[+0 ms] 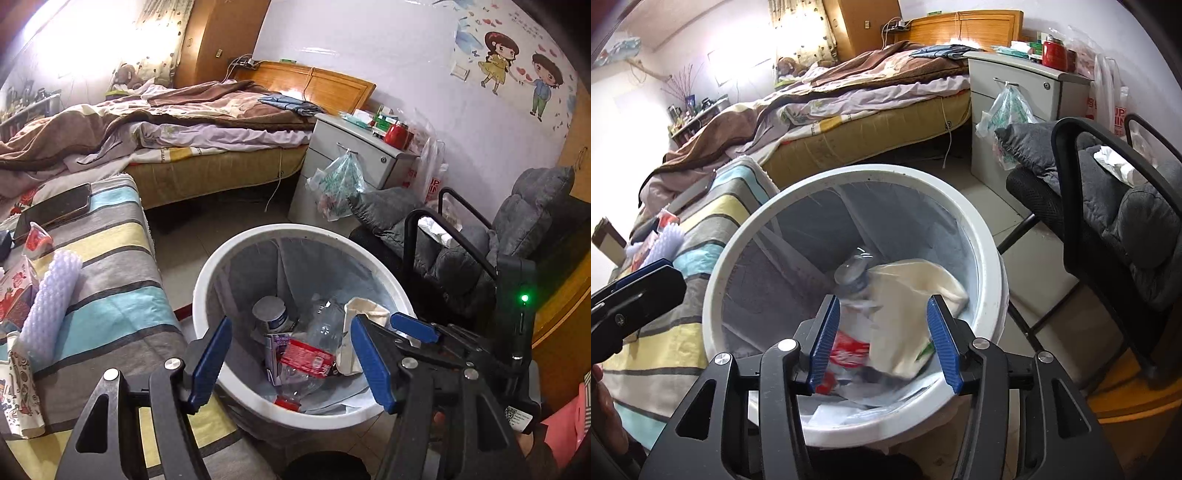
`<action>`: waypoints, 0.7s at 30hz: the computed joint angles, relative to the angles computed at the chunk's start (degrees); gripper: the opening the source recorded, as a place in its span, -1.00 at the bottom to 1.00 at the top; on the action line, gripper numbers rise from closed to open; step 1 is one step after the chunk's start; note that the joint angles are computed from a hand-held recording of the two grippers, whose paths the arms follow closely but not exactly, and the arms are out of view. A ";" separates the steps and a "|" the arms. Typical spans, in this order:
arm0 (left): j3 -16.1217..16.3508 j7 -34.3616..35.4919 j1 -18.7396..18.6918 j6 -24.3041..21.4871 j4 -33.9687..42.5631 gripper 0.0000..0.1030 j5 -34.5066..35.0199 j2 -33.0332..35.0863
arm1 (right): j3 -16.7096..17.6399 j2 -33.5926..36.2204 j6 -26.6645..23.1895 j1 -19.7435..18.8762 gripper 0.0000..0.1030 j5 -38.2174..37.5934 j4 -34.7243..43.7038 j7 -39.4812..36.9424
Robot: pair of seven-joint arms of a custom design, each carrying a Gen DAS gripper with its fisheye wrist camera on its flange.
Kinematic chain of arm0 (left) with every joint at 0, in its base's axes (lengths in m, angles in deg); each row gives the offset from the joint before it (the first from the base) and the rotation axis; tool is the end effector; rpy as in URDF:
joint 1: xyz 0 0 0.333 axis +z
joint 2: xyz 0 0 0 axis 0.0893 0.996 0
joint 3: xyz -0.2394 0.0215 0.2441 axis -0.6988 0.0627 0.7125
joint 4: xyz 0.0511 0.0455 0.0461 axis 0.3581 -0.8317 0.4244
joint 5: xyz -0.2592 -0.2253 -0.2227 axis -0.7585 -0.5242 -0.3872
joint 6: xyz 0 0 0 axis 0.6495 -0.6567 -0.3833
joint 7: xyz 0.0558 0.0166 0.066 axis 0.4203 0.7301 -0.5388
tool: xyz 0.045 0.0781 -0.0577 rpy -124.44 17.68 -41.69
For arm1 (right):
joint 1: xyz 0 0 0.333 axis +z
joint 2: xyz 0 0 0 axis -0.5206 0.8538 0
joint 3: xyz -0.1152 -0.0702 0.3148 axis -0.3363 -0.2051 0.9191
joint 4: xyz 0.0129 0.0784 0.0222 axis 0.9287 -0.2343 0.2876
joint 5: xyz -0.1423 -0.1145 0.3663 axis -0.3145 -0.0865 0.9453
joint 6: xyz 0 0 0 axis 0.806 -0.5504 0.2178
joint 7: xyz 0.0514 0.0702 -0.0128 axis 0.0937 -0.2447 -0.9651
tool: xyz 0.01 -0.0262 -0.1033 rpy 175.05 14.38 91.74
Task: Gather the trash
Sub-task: 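Carry the bottle and paper bag over the white bin and open both tools, then move both open tools back over the bed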
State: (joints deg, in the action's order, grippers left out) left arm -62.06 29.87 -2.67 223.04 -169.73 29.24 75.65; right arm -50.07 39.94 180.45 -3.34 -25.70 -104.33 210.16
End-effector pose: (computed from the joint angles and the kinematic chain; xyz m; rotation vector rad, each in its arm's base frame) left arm 0.6795 -0.3364 0.4244 -1.4093 2.4042 -1.1856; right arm 0.5907 0.3080 0.3944 -1.4780 2.0736 -0.5504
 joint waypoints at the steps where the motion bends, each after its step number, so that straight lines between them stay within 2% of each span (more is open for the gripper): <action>1: -0.14 0.11 0.36 0.23 -0.48 0.29 -0.28 -0.37 | -0.15 -0.21 0.15 0.23 0.00 -0.47 -0.17 0.56; 15: 0.17 0.38 3.71 7.55 -11.75 0.29 -2.38 -8.81 | 0.11 -0.55 0.28 2.16 0.01 -8.00 1.89 7.42; 21: -1.36 2.42 7.26 10.89 -17.31 0.29 -5.80 -12.92 | 0.55 -0.36 0.10 3.38 0.01 -11.72 3.59 9.64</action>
State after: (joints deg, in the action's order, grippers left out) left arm -63.42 32.28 4.58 233.92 -187.04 23.44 62.72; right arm -49.52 39.59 180.55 0.04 -37.42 -100.74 219.80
